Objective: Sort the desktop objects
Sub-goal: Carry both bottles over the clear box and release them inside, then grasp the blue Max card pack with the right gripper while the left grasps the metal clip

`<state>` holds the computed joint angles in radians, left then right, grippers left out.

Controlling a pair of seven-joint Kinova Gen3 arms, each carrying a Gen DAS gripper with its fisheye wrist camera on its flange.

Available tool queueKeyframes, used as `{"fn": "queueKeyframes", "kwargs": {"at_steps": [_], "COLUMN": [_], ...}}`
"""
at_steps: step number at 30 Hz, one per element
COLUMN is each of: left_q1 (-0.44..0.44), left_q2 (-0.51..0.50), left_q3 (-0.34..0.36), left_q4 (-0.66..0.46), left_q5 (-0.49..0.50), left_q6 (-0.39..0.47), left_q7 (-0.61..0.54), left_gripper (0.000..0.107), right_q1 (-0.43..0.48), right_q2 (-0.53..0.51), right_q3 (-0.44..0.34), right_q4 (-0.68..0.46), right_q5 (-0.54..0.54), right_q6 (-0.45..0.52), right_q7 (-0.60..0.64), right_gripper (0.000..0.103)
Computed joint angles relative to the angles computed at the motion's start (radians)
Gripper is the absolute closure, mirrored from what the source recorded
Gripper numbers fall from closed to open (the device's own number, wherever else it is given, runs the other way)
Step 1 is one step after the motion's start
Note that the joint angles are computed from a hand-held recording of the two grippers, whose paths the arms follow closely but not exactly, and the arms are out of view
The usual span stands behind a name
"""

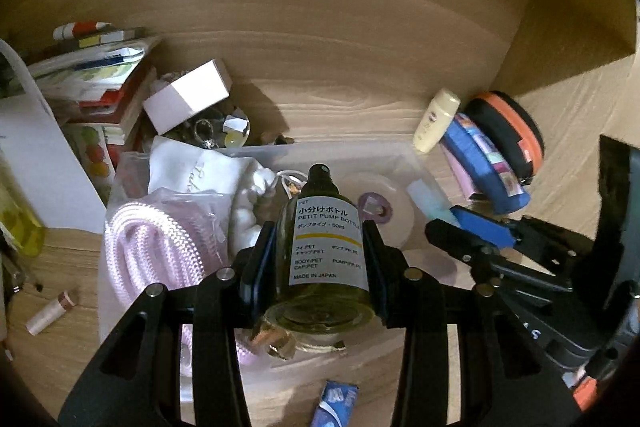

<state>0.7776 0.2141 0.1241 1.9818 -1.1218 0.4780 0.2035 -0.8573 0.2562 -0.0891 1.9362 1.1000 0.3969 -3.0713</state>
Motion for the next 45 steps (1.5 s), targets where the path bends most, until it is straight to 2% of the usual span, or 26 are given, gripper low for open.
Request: {"fn": "queueKeyframes", "kwargs": {"at_steps": [10,15,17,19,27,29,30,32,33,34,36,38,41,45], "left_q1": [0.030,0.044,0.054,0.059,0.070,0.078,0.079,0.092,0.092,0.093,0.101,0.097,0.090,0.059], "left_q2": [0.052,0.063,0.068,0.066,0.046,0.022,0.015,-0.010,-0.018,-0.026,-0.042,-0.053,-0.073,-0.113], "left_q3": [-0.025,-0.027,-0.027,-0.028,-0.016,-0.012,-0.005,0.014,0.028,0.043,0.074,0.105,0.141,0.170], "left_q4": [-0.031,-0.042,-0.049,-0.047,-0.041,-0.027,-0.023,-0.008,-0.005,-0.001,0.008,0.016,0.040,0.084], "left_q5": [0.016,0.029,0.031,0.028,0.021,0.001,-0.011,-0.054,-0.062,-0.072,-0.089,-0.085,-0.076,-0.029], "left_q6": [0.016,0.033,0.049,0.047,0.073,0.087,0.098,0.137,0.158,0.182,0.246,0.294,0.343,0.346], "left_q7": [-0.058,-0.081,-0.088,-0.086,-0.078,-0.051,-0.037,0.011,0.019,0.028,0.050,0.052,0.068,0.058], "left_gripper": [0.067,0.066,0.063,0.056,0.052,0.044,0.039,0.035,0.029,0.025,0.023,0.014,0.012,0.012], "right_q1": [0.006,-0.020,-0.015,-0.009,-0.006,-0.013,-0.024,-0.039,-0.045,-0.041,-0.037,-0.037,-0.039,-0.018], "right_q2": [0.021,0.026,0.026,0.026,0.021,0.012,0.003,-0.009,-0.021,-0.027,-0.043,-0.054,-0.062,-0.078], "right_q3": [0.017,0.034,0.025,0.019,0.016,0.018,0.021,0.016,0.010,-0.001,-0.027,-0.057,-0.105,-0.155], "right_q4": [-0.003,0.001,0.000,-0.001,-0.004,0.002,0.010,0.023,0.034,0.040,0.053,0.062,0.074,0.087], "right_q5": [0.004,0.054,0.055,0.051,0.027,0.041,0.067,0.128,0.165,0.186,0.218,0.238,0.261,0.246], "right_q6": [-0.033,-0.017,-0.013,-0.013,-0.018,-0.018,-0.013,0.013,0.025,0.031,0.054,0.092,0.155,0.166], "right_q7": [0.004,-0.049,-0.048,-0.043,-0.015,-0.026,-0.050,-0.116,-0.152,-0.171,-0.199,-0.213,-0.233,-0.210], "right_gripper": [0.080,0.080,0.080,0.080,0.073,0.065,0.061,0.048,0.045,0.041,0.035,0.025,0.021,0.020]}}
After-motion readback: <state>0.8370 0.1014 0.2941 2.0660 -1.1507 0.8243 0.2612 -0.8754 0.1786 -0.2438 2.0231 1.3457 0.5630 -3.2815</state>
